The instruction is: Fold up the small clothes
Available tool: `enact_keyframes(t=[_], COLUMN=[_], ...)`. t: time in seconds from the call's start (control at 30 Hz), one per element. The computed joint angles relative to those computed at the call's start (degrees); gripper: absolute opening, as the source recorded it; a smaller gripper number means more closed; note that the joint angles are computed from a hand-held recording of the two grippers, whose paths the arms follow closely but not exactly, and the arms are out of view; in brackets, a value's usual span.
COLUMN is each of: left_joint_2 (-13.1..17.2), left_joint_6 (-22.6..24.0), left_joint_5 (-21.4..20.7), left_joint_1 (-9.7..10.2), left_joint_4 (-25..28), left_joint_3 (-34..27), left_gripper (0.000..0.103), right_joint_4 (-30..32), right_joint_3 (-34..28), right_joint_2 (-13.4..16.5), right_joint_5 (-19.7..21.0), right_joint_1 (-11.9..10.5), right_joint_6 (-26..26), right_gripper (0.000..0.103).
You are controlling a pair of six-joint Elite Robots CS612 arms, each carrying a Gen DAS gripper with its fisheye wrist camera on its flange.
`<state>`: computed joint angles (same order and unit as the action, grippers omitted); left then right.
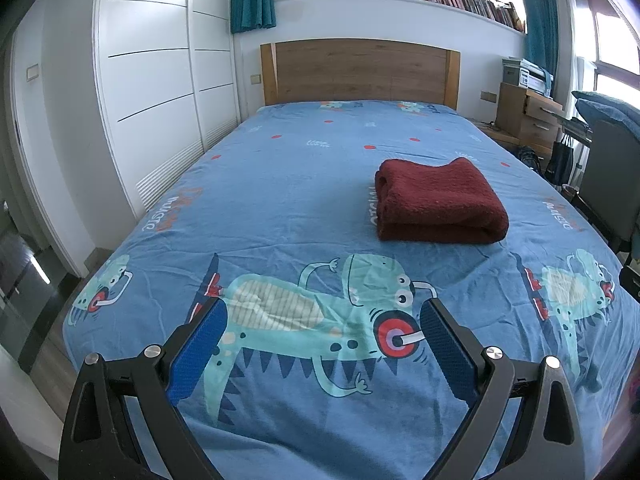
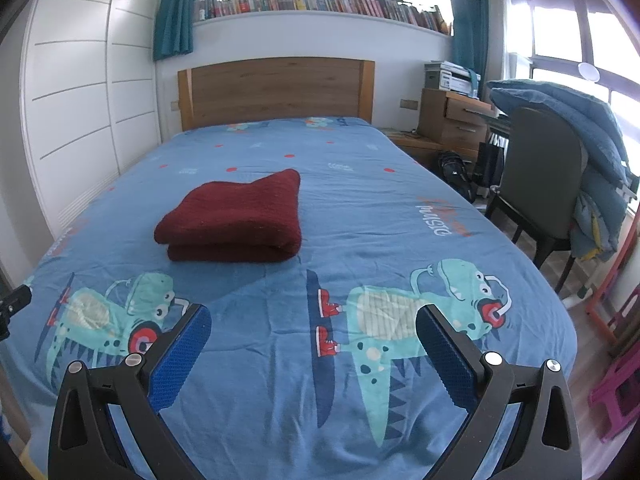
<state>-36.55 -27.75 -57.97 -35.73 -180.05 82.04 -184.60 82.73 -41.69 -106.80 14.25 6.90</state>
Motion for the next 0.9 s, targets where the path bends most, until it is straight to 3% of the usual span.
enact_keyframes(t=[0.9], left_joint_2=[-0.21], left_joint_6=[0.18], left_joint_5=[-0.31], left_joint_1=[-0.09], left_joint_4=[-0.21], left_joint_3=[0.43], left_gripper=[0.095], right_joint_4=[0.63], right_joint_3=[0.66], right_joint_2=[-0.14], right_joint_5=[-1.5], right_joint_1=[-0.21], right_joint_6=[0.94], right_gripper=[0.102])
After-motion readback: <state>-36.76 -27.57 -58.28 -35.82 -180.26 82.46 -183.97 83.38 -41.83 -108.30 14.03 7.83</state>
